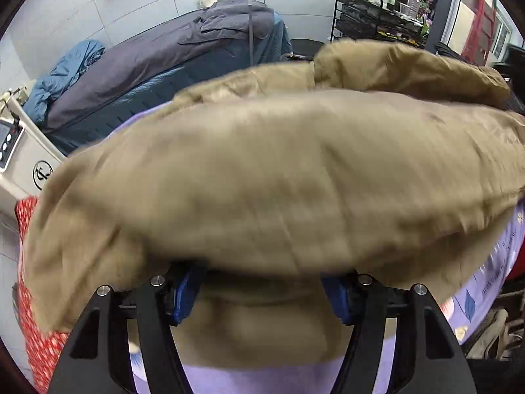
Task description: Fold large clothes
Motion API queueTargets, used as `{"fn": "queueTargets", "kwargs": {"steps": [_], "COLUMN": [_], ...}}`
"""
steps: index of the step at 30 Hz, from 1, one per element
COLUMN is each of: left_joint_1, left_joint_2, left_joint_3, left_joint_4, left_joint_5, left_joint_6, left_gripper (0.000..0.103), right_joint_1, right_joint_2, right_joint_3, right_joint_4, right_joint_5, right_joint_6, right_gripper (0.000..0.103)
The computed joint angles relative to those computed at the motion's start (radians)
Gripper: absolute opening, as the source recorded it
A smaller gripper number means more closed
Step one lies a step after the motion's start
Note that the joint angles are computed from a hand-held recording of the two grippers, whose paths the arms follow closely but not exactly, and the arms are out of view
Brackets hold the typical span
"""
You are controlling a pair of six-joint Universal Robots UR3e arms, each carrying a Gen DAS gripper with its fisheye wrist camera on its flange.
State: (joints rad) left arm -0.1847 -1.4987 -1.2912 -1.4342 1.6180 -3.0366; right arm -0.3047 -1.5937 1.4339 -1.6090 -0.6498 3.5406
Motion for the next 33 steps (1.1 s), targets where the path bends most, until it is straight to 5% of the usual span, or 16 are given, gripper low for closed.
{"fn": "queueTargets", "kwargs": {"steps": [4, 10, 12, 19, 24, 31, 33], "left_joint_1": [-0.036, -0.029, -0.035, 0.006, 0.232, 0.726, 0.793], "left_joint_2": [-0.075, -0.099, -0.101, -0.067, 0.132, 0.258, 0.241], "left_joint_3": [0.088, 0.106, 0.104, 0.122, 0.015, -0.075, -0.075], "left_joint_4": [-0.004, -0.005, -0.003, -0.031, 0.010, -0.074, -0.100], "left_joint_5": [0.045, 0.029, 0.037, -0.006, -0.189, -0.359, -0.411], "left_joint_6": [0.006, 0.009, 0.006, 0.028, 0.155, 0.404, 0.413], "left_gripper": [0.063, 0.064, 0.064, 0.064, 0.088, 0.089, 0.090], "right_joint_1": [0.003, 0.419, 0.539, 0.877, 0.753, 0.484, 0.449], "right_joint_2": [-0.100, -0.082, -0.073, 0.084, 0.057, -0.074, -0.109], "right_joint_3": [-0.062, -0.270, -0.250, -0.245, -0.205, -0.033, 0.010], "right_joint_4": [0.033, -0.075, -0.124, -0.252, -0.301, -0.300, -0.316], "right_joint_5": [-0.113, -0.734, -0.807, -1.198, -1.162, -0.819, -0.736], "right_joint_6": [-0.038, -0.151, -0.177, -0.234, -0.362, -0.482, -0.491], "right_gripper": [0.065, 0.078, 0.085, 0.086, 0.086, 0.085, 0.070]}}
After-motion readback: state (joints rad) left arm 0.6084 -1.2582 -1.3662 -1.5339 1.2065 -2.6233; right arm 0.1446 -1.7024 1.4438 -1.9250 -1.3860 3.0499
